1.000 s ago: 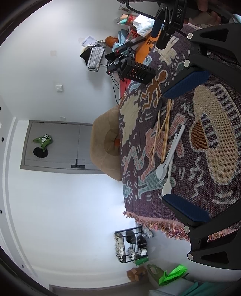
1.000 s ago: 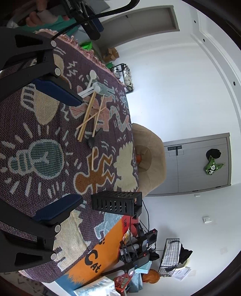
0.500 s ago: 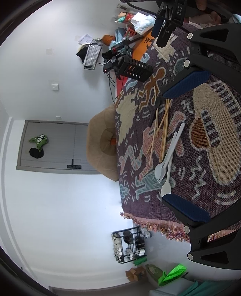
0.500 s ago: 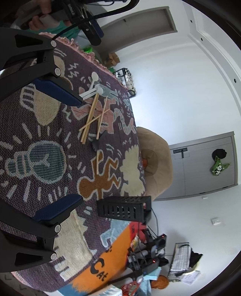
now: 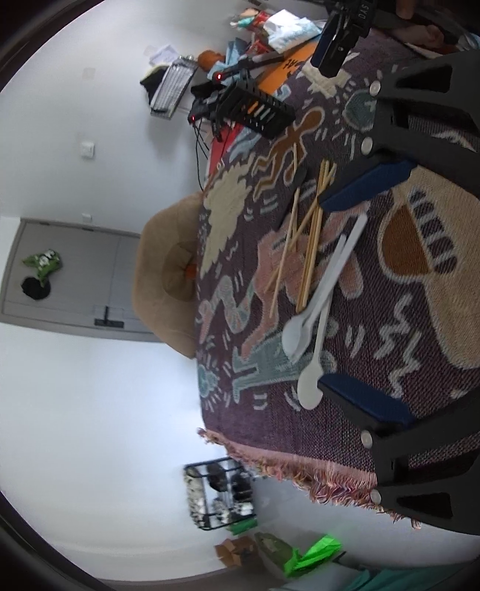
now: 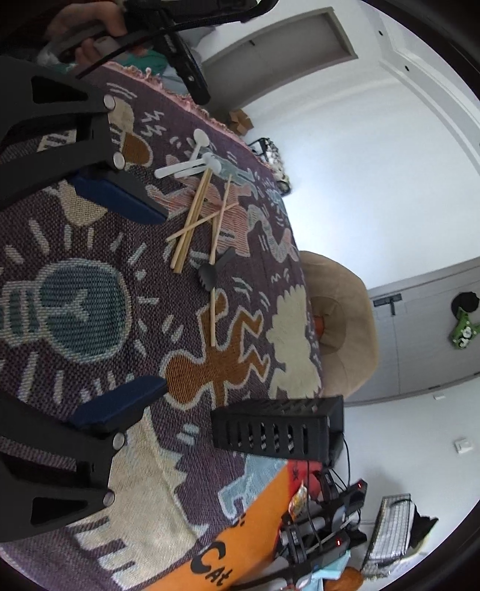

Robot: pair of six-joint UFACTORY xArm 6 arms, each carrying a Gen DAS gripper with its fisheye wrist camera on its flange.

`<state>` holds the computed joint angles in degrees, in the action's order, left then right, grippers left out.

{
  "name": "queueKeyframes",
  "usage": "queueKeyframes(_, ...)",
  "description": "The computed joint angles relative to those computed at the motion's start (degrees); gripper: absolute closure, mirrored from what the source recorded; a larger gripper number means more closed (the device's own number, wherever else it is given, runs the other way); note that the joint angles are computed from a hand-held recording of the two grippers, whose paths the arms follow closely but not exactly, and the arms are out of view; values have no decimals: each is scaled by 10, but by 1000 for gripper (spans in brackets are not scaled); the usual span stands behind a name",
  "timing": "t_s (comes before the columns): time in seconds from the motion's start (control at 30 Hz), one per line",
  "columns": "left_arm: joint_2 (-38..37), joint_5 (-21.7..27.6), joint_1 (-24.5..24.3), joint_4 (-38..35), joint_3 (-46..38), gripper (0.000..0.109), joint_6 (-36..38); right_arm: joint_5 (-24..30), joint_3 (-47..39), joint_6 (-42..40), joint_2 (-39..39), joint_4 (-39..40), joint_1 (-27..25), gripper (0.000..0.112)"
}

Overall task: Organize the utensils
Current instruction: 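Move the left tool down to the white plastic spoon and grasp it, then lift the white spoon with the left tool while the right tool grasps a wooden chopstick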

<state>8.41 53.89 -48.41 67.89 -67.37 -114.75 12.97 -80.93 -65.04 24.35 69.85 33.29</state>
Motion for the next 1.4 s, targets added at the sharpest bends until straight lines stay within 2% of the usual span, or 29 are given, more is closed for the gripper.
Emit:
queueKeyframes(0.27, -24, -65, 61, -39, 53, 47, -50, 32, -59, 80, 49, -94, -8, 32)
queueKeyframes(0.53, -35, -170, 122, -39, 93, 47, -132, 76, -125, 148, 93, -164, -18, 32)
queueKeyframes(0.67, -26, -215, 149, -53, 97, 55, -163, 98, -158, 166, 112, -184, -23, 32)
queueKeyframes(0.9, -35, -205, 170, -90, 116, 69, -194, 134, -212, 192, 145, -212, -27, 32)
queueKeyframes(0.97, -36, -207, 175, -94, 120, 75, -198, 142, -223, 195, 153, -217, -26, 32)
queueKeyframes(1.17, -29, -208, 185, -109, 113, 80, -184, 158, -242, 204, 164, -232, -20, 32)
queueKeyframes(1.2, -28, -206, 187, -113, 111, 82, -178, 160, -242, 204, 165, -234, -19, 32)
queueKeyframes(1.27, -27, -204, 189, -121, 113, 97, -172, 166, -245, 211, 167, -245, -16, 32)
queueKeyframes(1.4, -40, -216, 193, -94, 129, 100, -207, 177, -253, 217, 172, -259, -10, 32)
